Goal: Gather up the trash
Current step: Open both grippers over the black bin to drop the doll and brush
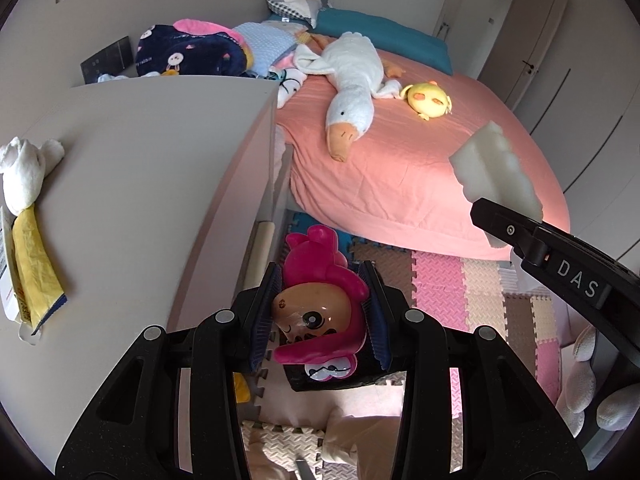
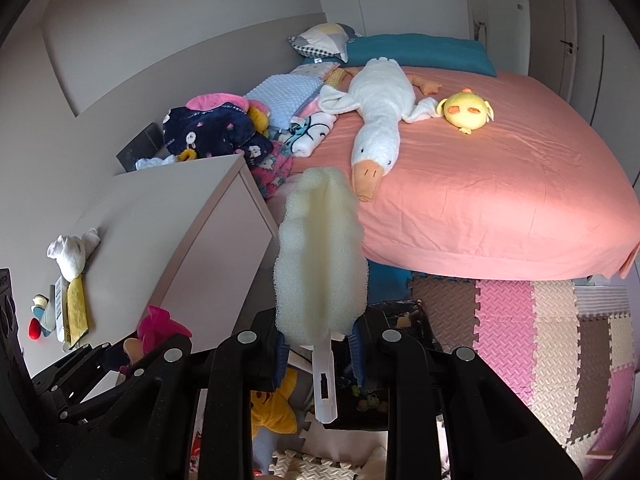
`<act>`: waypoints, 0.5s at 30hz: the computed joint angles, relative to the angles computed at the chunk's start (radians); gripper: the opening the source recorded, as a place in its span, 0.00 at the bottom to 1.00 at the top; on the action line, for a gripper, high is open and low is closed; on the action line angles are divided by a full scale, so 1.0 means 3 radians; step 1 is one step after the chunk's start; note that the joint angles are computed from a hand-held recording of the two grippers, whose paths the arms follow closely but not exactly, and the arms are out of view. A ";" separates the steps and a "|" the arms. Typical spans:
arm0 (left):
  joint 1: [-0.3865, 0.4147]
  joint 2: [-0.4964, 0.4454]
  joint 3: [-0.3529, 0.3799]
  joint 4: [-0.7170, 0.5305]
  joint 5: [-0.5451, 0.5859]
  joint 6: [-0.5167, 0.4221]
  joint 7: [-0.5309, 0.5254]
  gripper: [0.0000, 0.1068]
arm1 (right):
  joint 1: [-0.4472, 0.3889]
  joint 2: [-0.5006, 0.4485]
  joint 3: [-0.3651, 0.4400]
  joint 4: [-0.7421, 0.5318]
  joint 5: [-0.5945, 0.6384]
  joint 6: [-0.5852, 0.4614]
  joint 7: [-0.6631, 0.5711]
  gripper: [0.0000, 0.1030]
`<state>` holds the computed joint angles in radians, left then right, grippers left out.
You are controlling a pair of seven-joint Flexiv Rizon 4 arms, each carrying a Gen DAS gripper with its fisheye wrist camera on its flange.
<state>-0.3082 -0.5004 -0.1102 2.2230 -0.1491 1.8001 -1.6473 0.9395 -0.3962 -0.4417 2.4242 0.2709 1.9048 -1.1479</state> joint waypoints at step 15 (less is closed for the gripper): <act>-0.0421 -0.0200 0.0329 -0.0459 -0.0036 -0.0508 -0.0097 0.84 | 0.0136 -0.0192 -0.0873 -0.0181 -0.0649 -0.0559 0.0473 0.56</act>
